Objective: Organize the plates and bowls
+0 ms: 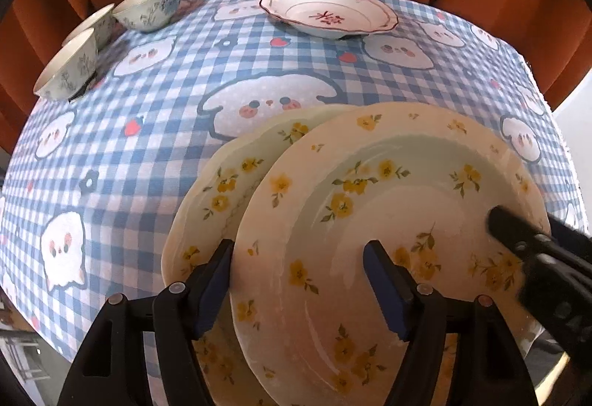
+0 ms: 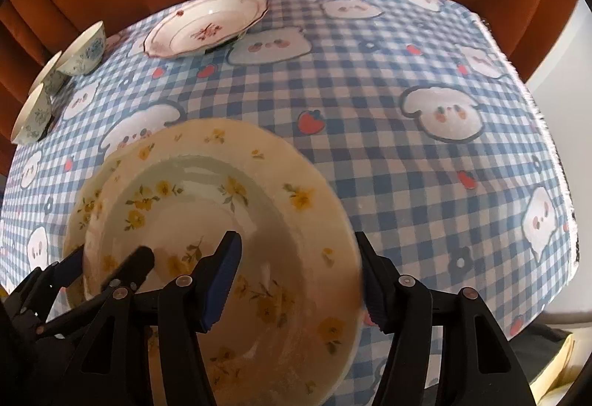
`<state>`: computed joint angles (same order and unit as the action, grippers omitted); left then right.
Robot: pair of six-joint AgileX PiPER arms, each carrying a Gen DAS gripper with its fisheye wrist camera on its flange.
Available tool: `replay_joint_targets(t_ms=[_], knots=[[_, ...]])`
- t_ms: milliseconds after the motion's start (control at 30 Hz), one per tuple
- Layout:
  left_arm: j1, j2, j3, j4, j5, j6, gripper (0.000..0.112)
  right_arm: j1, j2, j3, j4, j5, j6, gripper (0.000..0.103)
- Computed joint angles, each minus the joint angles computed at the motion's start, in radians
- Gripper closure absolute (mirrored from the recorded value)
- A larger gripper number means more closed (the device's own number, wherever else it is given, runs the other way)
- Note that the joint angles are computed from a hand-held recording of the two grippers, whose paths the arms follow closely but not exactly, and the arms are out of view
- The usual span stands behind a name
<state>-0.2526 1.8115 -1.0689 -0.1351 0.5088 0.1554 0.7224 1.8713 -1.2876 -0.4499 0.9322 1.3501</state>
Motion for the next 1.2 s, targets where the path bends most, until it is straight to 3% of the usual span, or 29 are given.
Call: replay_joint_targets(t_ms=[33,100,200,867,1200], knots=[[0.001,0.002,-0.003,-0.003,0.000,0.003,0.038,0.014,-0.015,0.007,-0.031,0.012,0.025,0.040],[-0.001,0.004,-0.001,0.006,-0.010,-0.001,0.036,0.027,-0.034,0.018,-0.052,0.017,0.025,0.056],[-0.010,0.003,0.002,0.057,-0.019,-0.051,0.036,0.018,-0.040,0.028,-0.022,0.020,-0.009,0.065],[0.001,-0.096,0.055,0.114,-0.001,-0.090,0.036,-0.005,-0.005,0.021,0.074,-0.067,-0.110,0.065],[0.013,-0.115,0.077,0.090,-0.012,-0.044,0.036,0.009,0.030,-0.021,0.081,-0.038,-0.118,0.063]])
